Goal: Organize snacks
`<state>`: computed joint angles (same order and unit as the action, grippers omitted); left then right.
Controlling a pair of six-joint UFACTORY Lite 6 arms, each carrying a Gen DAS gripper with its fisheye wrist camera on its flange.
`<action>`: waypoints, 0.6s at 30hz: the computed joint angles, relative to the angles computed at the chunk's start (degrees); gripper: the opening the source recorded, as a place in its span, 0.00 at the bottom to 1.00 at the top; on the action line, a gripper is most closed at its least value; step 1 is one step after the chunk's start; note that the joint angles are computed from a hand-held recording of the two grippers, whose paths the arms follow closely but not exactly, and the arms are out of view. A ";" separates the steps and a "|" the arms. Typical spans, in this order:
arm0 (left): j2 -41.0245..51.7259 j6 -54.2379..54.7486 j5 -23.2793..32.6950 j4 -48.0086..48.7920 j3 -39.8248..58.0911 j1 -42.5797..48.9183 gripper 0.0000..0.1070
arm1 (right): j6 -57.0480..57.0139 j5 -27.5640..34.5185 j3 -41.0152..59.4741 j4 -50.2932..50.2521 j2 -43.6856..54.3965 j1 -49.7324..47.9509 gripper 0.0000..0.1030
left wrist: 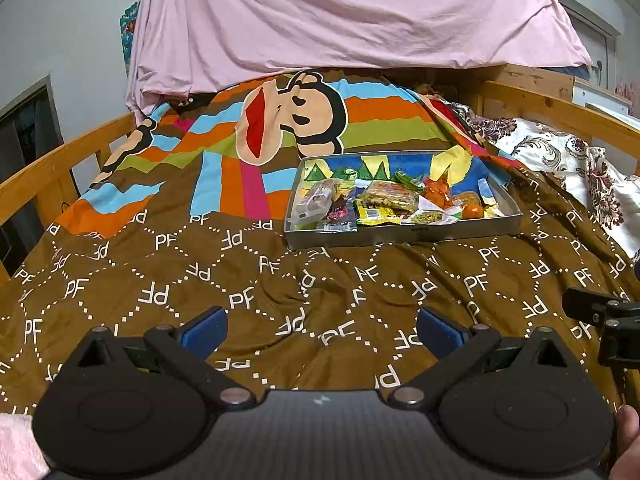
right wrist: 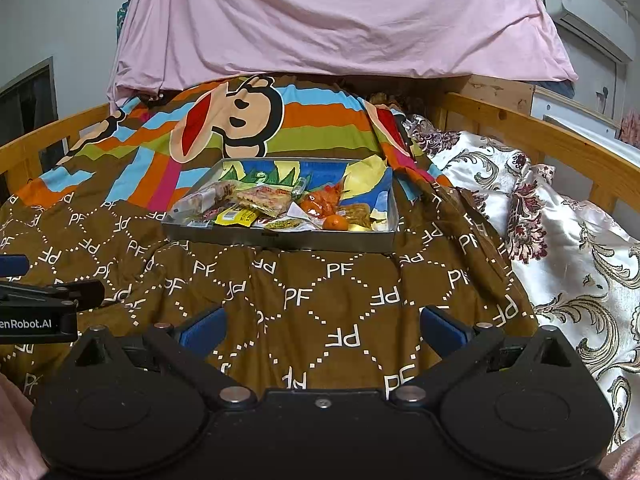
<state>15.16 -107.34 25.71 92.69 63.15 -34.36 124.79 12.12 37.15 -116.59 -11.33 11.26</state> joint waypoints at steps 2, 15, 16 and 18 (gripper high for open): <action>0.00 -0.08 -0.06 0.08 -0.02 0.01 0.96 | -0.03 0.01 0.02 0.03 0.04 0.01 0.99; -0.26 1.83 -0.60 -1.32 0.03 0.55 0.96 | 0.31 0.13 -0.13 -0.28 0.16 0.08 0.99; -0.31 1.77 -0.62 -1.19 -0.03 0.60 0.96 | 0.29 0.10 -0.01 -0.22 0.23 0.09 0.99; -0.37 1.95 -0.67 -1.32 -0.08 0.66 0.96 | -0.34 0.16 0.09 0.39 0.26 0.17 0.99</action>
<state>14.79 -105.39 25.05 91.36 63.06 -33.70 124.45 12.28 37.25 -116.20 -11.07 11.43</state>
